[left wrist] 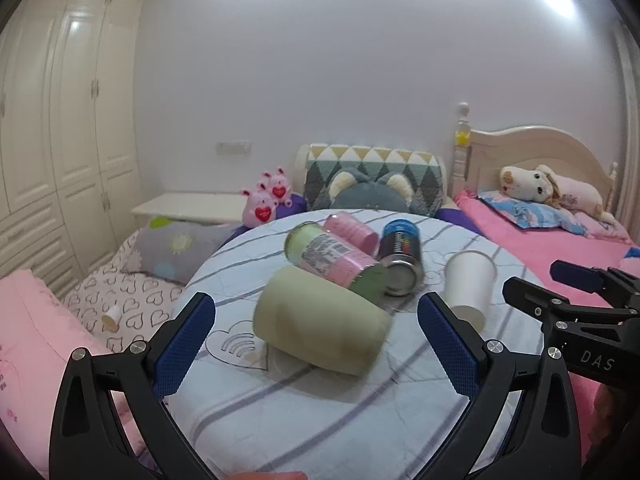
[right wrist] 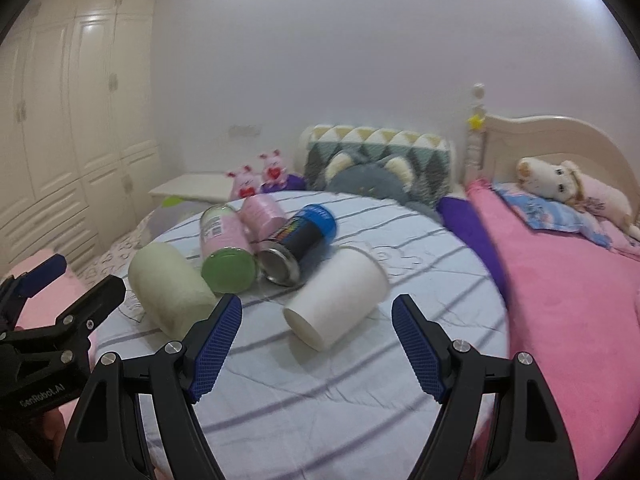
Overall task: Flip cup upright
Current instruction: 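Reach the right gripper to the pink cup lying on its side and grasp it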
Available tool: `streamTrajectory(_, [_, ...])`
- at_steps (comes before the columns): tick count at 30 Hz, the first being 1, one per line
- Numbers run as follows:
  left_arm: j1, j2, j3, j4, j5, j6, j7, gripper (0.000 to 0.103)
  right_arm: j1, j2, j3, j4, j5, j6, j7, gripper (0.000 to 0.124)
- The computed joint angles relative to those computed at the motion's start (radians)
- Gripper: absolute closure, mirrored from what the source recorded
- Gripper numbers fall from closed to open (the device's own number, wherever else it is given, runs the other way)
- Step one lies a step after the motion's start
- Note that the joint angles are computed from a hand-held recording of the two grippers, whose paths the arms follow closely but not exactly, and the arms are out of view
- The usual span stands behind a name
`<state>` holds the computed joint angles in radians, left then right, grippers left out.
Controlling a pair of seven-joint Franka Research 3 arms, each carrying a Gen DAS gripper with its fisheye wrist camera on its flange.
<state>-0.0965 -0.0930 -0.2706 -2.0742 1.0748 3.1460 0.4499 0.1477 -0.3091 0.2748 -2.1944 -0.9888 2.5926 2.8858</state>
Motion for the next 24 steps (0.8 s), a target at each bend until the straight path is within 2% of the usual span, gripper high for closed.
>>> streamTrajectory(2, [-0.035, 0.020, 0.026, 0.010, -0.147, -0.025, 0.144, 0.001, 0.012, 0.045, -0.032, 0.036, 0.056, 0.033, -0.079, 0.045])
streamTrajectory(4, [-0.050, 0.042, 0.031, 0.036, -0.212, -0.059, 0.209, 0.001, 0.019, 0.081, -0.054, 0.068, 0.105, 0.056, -0.145, 0.045])
streamTrajectory(8, [-0.088, 0.101, 0.046, 0.106, -0.460, -0.137, 0.428, 0.001, 0.053, 0.178, -0.112, 0.169, 0.280, 0.076, -0.361, 0.045])
streamTrajectory(11, [-0.098, 0.160, 0.045, 0.189, -0.625, -0.208, 0.561, 0.001, 0.082, 0.257, -0.147, 0.268, 0.435, 0.049, -0.559, 0.045])
streamTrajectory(13, [-0.105, 0.192, 0.050, 0.241, -0.669, -0.259, 0.593, 0.001, 0.098, 0.308, -0.167, 0.333, 0.501, 0.029, -0.660, 0.045])
streamTrajectory(15, [-0.107, 0.234, 0.049, 0.311, -0.725, -0.328, 0.638, 0.001, 0.113, 0.379, -0.183, 0.433, 0.592, -0.029, -0.777, 0.045])
streamTrajectory(18, [-0.111, 0.312, 0.043, 0.441, -0.802, -0.461, 0.708, 0.001, 0.136, 0.472, -0.211, 0.570, 0.659, -0.103, -0.899, 0.045])
streamTrajectory(22, [-0.142, 0.401, 0.070, 0.585, -0.789, -0.599, 0.687, 0.001, 0.155, 0.608, -0.244, 0.782, 0.745, -0.249, -1.033, 0.045])
streamTrajectory(24, [-0.141, 0.435, 0.070, 0.634, -0.805, -0.632, 0.700, 0.001, 0.157, 0.694, -0.257, 0.915, 0.795, -0.332, -1.094, 0.045])
